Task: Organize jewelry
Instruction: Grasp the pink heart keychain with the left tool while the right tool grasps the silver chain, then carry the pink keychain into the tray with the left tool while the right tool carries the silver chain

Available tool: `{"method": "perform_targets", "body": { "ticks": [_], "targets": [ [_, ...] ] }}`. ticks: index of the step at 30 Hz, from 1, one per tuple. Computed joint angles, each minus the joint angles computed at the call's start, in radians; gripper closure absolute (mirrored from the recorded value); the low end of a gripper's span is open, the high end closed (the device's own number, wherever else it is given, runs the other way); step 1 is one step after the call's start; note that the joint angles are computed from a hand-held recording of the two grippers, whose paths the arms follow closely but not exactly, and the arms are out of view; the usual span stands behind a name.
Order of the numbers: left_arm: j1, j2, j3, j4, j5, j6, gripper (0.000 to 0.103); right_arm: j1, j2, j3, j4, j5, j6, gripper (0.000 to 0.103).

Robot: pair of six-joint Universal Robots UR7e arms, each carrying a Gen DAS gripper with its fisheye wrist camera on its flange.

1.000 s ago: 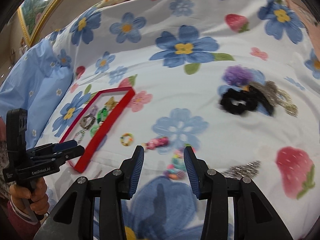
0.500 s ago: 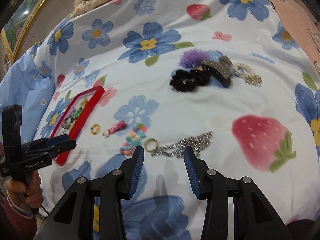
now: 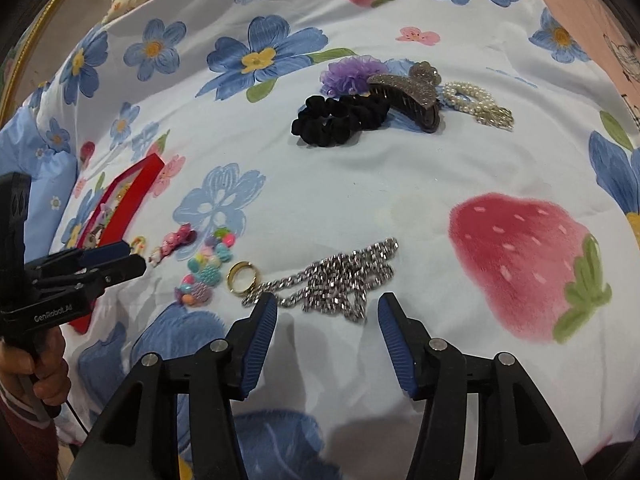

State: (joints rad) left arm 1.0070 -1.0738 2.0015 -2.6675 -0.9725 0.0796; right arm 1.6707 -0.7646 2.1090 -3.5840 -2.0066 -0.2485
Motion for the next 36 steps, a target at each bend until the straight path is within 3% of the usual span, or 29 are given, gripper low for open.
{"method": "perform_targets", "body": {
  "ticks": [7, 8, 10, 12, 14, 25, 36],
  "targets": [
    [0.017, 0.068, -0.057, 0.038, 0.015, 0.035, 0.055, 0.034, 0.097, -0.077, -0.065, -0.1, -0.112, 0.049],
    [0.017, 0.073, -0.056, 0.03, 0.017, 0.045, 0.062, 0.037, 0.108, -0.083, -0.08, -0.108, -0.127, 0.049],
    [0.013, 0.076, -0.051, 0.018, 0.015, 0.064, 0.079, 0.038, 0.117, -0.086, -0.1, -0.111, -0.142, 0.058],
    [0.007, 0.075, -0.043, 0.004, 0.017, 0.077, 0.085, 0.042, 0.124, -0.091, -0.114, -0.12, -0.154, 0.084],
    [0.002, 0.073, -0.034, -0.013, 0.022, 0.088, 0.087, 0.04, 0.119, -0.091, -0.103, -0.105, -0.15, 0.091],
    [0.011, -0.046, 0.027, -0.04, -0.086, 0.004, 0.087, 0.05, 0.051, -0.05, -0.08, 0.031, -0.094, 0.092],
    [0.008, -0.218, 0.121, -0.078, -0.064, -0.071, 0.087, 0.139, 0.052, -0.096, -0.017, 0.127, -0.098, 0.092]
  ]
}}
